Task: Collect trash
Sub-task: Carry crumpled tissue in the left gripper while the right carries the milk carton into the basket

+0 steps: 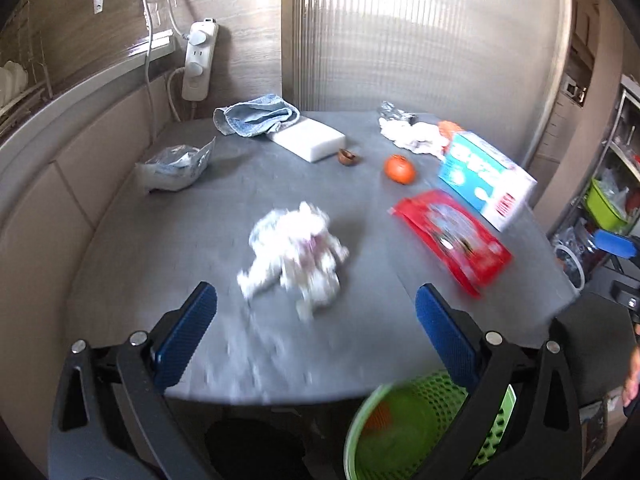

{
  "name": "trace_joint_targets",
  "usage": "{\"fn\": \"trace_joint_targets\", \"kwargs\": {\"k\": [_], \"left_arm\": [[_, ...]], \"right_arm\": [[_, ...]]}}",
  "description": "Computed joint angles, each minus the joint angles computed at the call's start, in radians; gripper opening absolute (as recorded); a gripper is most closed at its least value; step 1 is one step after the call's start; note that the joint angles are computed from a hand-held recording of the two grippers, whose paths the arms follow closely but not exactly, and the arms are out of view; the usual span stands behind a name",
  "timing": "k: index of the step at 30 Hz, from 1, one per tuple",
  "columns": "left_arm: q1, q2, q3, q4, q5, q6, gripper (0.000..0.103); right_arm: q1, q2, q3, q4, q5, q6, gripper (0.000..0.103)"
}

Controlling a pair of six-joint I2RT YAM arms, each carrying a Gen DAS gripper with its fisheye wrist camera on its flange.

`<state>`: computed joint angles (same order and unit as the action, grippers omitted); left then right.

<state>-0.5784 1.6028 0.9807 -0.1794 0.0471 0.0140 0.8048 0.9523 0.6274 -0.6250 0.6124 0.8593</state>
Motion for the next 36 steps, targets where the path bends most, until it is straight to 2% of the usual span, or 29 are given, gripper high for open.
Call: {"fn": "trace_joint_targets", "kwargs": {"k": [4, 8, 9, 10, 12, 13, 15, 18, 23, 24, 25, 27, 28, 33, 36], "left_arm": [[0.0, 0.133, 0.106, -0.002, -0.029, -0.014, 0.095], [0.012, 0.255, 0.224, -0.048, -0.031, -0.057, 0.095], [0.012, 0.267, 0.232, -0.05, -0.034, -0.068, 0.093], [0.012, 0.282, 0.245, -0.055, -0.037, -0.075, 0.089], [0.007, 0.3, 0.264, -0.069, -0.04, -0.077, 0.066], [0.0, 0.312, 0.28, -0.082, -0.057, -0.081, 0.059], [-0.009, 0.318, 0.289, -0.082, -0.088, -0.085, 0.035], [0.001, 0.311, 0.298, -0.094, -0.044, -0.092, 0.027], [-0.005, 0.225, 0.24, -0.08, 0.002, -0.077, 0.026], [-0.011, 0.196, 0.221, -0.077, 0.005, -0.072, 0.026], [-0.017, 0.171, 0.204, -0.077, 0.012, -0.068, 0.026], [-0.024, 0.122, 0.169, -0.08, 0.044, -0.059, 0.026], [-0.031, 0.092, 0.146, -0.085, 0.06, -0.054, 0.026], [-0.072, -0.021, 0.061, -0.124, 0.123, -0.03, 0.026], [-0.098, -0.083, 0.015, -0.171, 0.181, -0.008, 0.027]], "right_arm": [[-0.141, 0.04, 0.005, 0.085, -0.067, -0.126, 0.101], [-0.283, 0.089, 0.006, 0.181, -0.151, -0.229, 0.101], [-0.32, 0.105, 0.006, 0.206, -0.175, -0.252, 0.101], [-0.362, 0.133, 0.01, 0.237, -0.199, -0.277, 0.101], [-0.418, 0.183, 0.018, 0.287, -0.231, -0.309, 0.101], [-0.447, 0.215, 0.025, 0.309, -0.245, -0.323, 0.101], [-0.488, 0.267, 0.039, 0.345, -0.266, -0.346, 0.101], [-0.533, 0.355, 0.07, 0.388, -0.279, -0.379, 0.101], [-0.591, 0.45, 0.099, 0.439, -0.321, -0.424, 0.1], [-0.601, 0.447, 0.09, 0.459, -0.34, -0.433, 0.09], [-0.609, 0.439, 0.081, 0.47, -0.358, -0.437, 0.072], [-0.638, 0.424, 0.069, 0.483, -0.422, -0.436, 0.05], [-0.651, 0.412, 0.059, 0.489, -0.448, -0.437, 0.043], [-0.63, 0.32, 0.027, 0.456, -0.42, -0.434, 0.042], [-0.556, 0.179, 0.003, 0.359, -0.351, -0.418, 0.042]]}}
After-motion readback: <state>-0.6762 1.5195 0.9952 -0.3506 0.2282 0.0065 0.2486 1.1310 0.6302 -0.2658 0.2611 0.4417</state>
